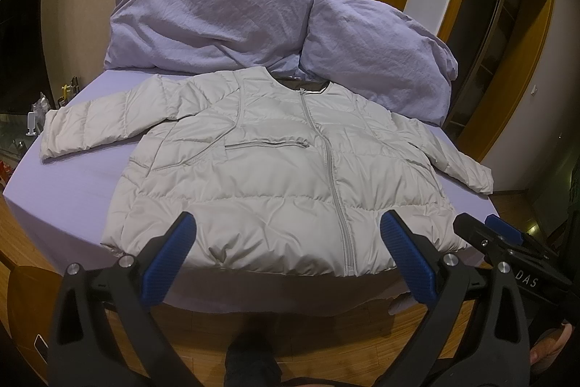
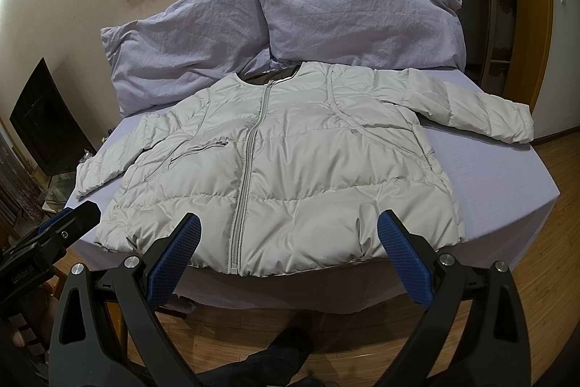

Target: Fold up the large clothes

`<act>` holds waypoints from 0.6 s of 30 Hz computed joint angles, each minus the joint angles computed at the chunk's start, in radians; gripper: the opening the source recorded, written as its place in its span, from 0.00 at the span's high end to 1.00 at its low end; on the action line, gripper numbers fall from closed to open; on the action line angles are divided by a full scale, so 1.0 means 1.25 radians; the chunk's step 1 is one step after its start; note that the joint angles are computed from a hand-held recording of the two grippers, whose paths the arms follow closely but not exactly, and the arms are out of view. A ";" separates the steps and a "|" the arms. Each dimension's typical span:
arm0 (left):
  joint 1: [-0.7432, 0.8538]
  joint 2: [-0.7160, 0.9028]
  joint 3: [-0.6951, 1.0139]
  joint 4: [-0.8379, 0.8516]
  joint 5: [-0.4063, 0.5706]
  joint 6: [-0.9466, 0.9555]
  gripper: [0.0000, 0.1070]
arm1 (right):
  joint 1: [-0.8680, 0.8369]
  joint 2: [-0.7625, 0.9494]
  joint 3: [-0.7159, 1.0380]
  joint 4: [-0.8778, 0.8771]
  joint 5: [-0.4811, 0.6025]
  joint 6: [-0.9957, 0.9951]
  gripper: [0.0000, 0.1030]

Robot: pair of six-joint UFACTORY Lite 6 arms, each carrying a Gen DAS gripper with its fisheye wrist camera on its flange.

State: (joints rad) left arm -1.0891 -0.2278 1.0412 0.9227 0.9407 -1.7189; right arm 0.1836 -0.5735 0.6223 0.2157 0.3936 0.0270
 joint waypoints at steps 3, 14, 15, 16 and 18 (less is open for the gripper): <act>0.000 0.000 0.001 -0.001 0.000 0.001 0.06 | 0.001 0.002 0.000 0.000 -0.001 0.000 0.03; 0.000 0.000 0.001 -0.002 0.001 0.002 0.06 | 0.001 0.008 0.000 0.004 -0.007 -0.002 0.03; 0.000 0.001 0.002 -0.003 0.001 0.003 0.06 | 0.001 0.008 0.000 0.004 -0.007 -0.002 0.03; 0.000 0.001 0.002 -0.003 0.001 0.003 0.06 | 0.001 0.009 0.000 0.004 -0.008 -0.003 0.03; -0.001 0.001 0.001 -0.003 0.001 0.003 0.06 | 0.002 0.010 0.000 0.005 -0.009 -0.003 0.03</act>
State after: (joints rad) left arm -1.0898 -0.2269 1.0430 0.9189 0.9426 -1.7151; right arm 0.1856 -0.5610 0.6223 0.2218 0.3819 0.0234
